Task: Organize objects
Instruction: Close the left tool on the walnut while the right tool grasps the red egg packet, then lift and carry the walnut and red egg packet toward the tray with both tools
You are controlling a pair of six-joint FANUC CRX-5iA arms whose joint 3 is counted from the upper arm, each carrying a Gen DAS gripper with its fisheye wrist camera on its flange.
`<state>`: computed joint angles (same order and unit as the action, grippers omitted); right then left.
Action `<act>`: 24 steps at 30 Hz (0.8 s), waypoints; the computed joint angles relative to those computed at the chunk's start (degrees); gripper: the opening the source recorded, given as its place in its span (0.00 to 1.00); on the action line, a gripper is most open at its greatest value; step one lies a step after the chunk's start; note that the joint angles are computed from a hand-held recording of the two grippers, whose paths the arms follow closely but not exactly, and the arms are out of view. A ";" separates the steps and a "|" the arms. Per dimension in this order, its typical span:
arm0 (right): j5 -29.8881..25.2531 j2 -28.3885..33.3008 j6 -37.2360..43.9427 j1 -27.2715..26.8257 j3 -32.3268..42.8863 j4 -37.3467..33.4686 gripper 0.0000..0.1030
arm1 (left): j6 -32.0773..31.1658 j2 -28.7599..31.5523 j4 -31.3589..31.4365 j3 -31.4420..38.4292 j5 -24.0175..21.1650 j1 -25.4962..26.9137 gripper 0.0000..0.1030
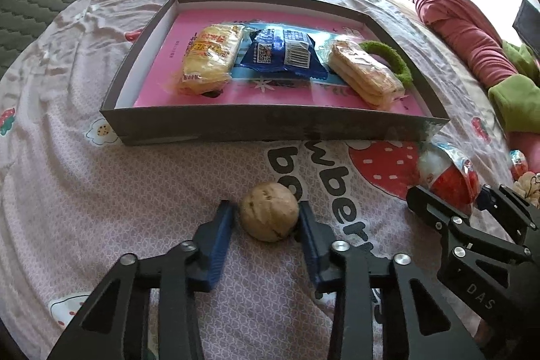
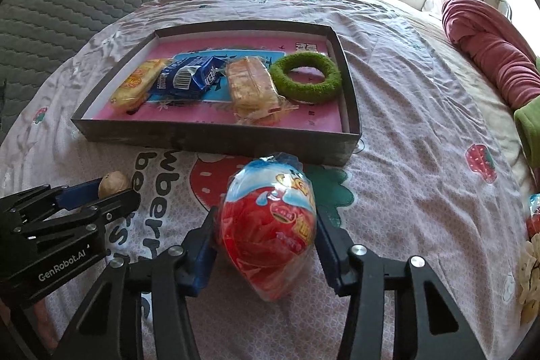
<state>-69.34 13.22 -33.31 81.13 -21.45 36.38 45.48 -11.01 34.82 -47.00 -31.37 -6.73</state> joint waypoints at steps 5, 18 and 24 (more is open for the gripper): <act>0.41 -0.68 -1.18 0.27 -0.98 1.02 0.51 | -2.04 -0.20 1.90 -0.64 -0.58 0.44 0.32; 1.68 -2.09 -4.61 1.51 -2.66 3.86 0.50 | -4.12 -2.52 2.87 -1.92 -2.69 1.80 0.32; 1.01 -1.97 -5.44 2.57 -2.01 4.13 0.50 | -4.22 -4.65 2.27 -2.88 -3.91 3.10 0.32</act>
